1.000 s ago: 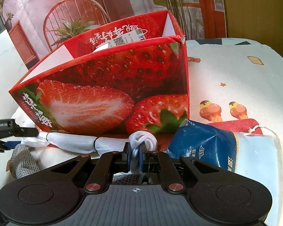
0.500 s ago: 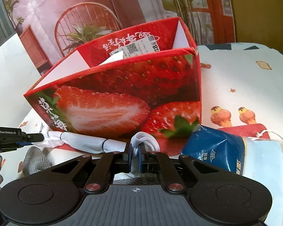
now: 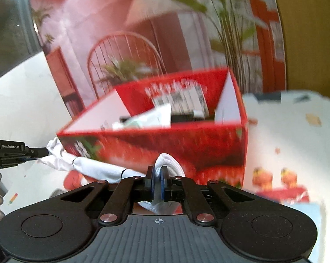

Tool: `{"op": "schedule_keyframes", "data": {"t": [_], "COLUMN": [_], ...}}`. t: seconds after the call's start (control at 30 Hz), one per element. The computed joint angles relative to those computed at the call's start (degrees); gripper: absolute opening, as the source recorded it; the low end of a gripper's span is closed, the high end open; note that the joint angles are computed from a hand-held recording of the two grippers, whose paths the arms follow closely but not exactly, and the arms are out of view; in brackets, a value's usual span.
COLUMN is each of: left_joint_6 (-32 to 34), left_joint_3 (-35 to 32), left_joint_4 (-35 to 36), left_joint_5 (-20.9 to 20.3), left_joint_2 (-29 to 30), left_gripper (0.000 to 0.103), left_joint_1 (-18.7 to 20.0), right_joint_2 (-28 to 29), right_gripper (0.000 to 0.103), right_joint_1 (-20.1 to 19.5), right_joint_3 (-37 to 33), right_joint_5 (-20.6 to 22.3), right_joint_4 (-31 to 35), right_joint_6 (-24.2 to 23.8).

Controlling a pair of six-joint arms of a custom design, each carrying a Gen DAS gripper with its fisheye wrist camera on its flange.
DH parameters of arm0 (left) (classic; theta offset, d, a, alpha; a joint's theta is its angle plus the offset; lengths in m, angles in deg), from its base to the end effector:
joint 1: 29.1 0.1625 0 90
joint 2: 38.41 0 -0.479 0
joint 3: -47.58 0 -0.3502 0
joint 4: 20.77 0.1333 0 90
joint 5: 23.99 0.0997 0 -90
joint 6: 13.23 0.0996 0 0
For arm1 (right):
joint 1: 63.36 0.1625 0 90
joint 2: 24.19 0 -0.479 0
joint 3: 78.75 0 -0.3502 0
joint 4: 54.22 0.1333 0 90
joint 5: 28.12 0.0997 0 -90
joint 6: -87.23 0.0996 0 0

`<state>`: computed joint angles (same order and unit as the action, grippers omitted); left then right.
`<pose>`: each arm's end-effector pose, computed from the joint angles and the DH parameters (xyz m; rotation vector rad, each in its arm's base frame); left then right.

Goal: Organize soft objects
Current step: 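Carry the white cloth with both grippers over the box opening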

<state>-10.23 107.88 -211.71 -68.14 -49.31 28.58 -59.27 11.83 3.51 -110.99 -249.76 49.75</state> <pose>-0.2625 -0.7979 0.0221 0.2473 2.3060 -1.3045 -0.0551 -0.7782 0.2140 0.5724 -2.4164 1.3122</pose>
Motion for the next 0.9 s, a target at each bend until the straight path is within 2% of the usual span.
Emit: {"op": "schedule_keyframes", "data": {"t": [0.23, 0.43, 0.63, 0.77, 0.9], "left_joint_6": [6.6, 10.3, 11.7, 11.1, 9.7], "left_joint_3": [-2.8, -8.1, -15.4, -20.4, -25.5], "left_joint_4": [-5.0, -2.9, 5.2, 13.8, 22.6], "left_joint_5": [-1.5, -4.9, -8.2, -10.0, -9.8], "left_joint_2": [0.9, 2.8, 5.8, 7.8, 9.7], "left_gripper": [0.011, 0.01, 0.011, 0.011, 0.011], "left_joint_1": [-1.4, -1.9, -1.4, -0.7, -0.2], "right_joint_2": [-1.2, -1.2, -0.5, 0.1, 0.8], "right_gripper": [0.004, 0.004, 0.004, 0.004, 0.004], "right_joint_1": [0.3, 1.2, 2.2, 2.5, 2.8], "right_joint_3": [1.0, -2.3, -6.9, -9.8, -12.2], "right_joint_5": [5.2, 5.8, 2.9, 0.4, -2.4], "right_joint_4": [-5.8, -6.6, -5.4, -2.5, 1.7], "right_joint_6": [-1.5, -1.8, -1.6, -1.7, -2.5]}}
